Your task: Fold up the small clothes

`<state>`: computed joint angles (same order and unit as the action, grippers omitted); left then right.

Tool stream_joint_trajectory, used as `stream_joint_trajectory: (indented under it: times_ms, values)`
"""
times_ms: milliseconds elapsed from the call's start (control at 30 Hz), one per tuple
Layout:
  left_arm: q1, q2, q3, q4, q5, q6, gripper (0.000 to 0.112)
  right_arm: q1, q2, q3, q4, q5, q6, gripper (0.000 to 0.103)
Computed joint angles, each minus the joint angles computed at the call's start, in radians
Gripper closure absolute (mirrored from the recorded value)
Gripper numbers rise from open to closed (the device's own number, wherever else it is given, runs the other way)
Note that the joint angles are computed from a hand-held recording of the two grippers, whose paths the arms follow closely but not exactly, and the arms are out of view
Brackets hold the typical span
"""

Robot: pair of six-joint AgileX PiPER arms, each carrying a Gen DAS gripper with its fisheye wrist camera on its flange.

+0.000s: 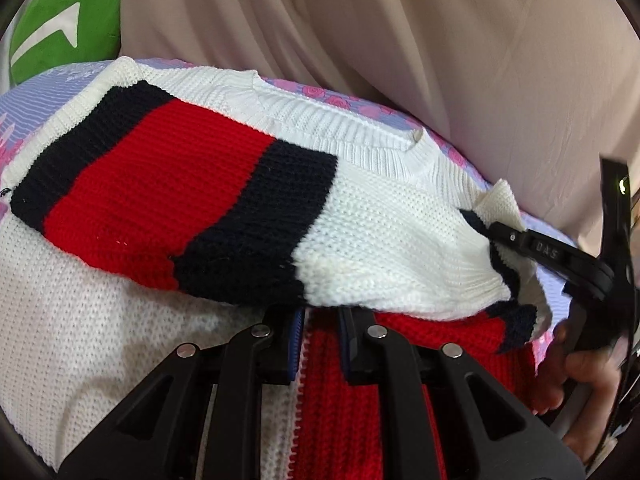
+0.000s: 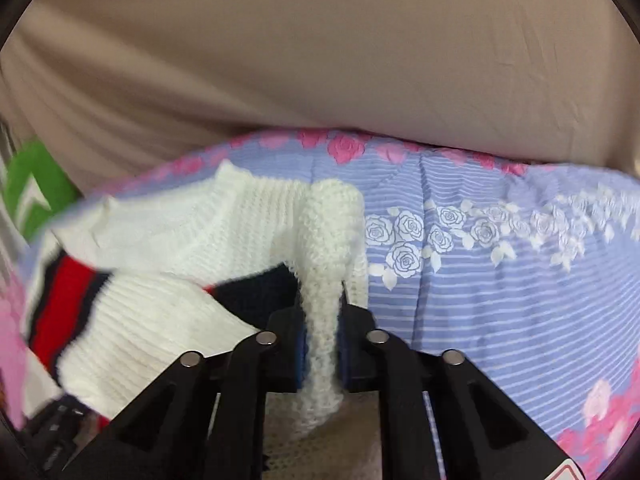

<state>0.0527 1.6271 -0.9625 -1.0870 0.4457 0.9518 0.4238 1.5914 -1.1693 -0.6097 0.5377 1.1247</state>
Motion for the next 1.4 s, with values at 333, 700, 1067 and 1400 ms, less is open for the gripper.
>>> stream_joint_trajectory:
  times_ms: [333,700,1067,1400]
  values:
    - [-0.042,0.048,-0.092,0.210,-0.026,-0.219,0.099,-0.013,-0.310,0.338,-0.197,-0.039,0.369,0.076]
    - [0.199,-0.178,0.061,0.063,0.045,0.088,0.074,0.216,-0.401,0.466,-0.149,0.077,0.343,0.060]
    - [0.323,-0.123,0.001,0.069,0.294,0.079,0.075,0.224,-0.293,0.406,-0.113,0.058,0.300,0.091]
    - [-0.072,-0.129,0.085,0.246,0.018,-0.158,0.076,0.295,-0.431,0.486,-0.125,0.191,0.391,0.093]
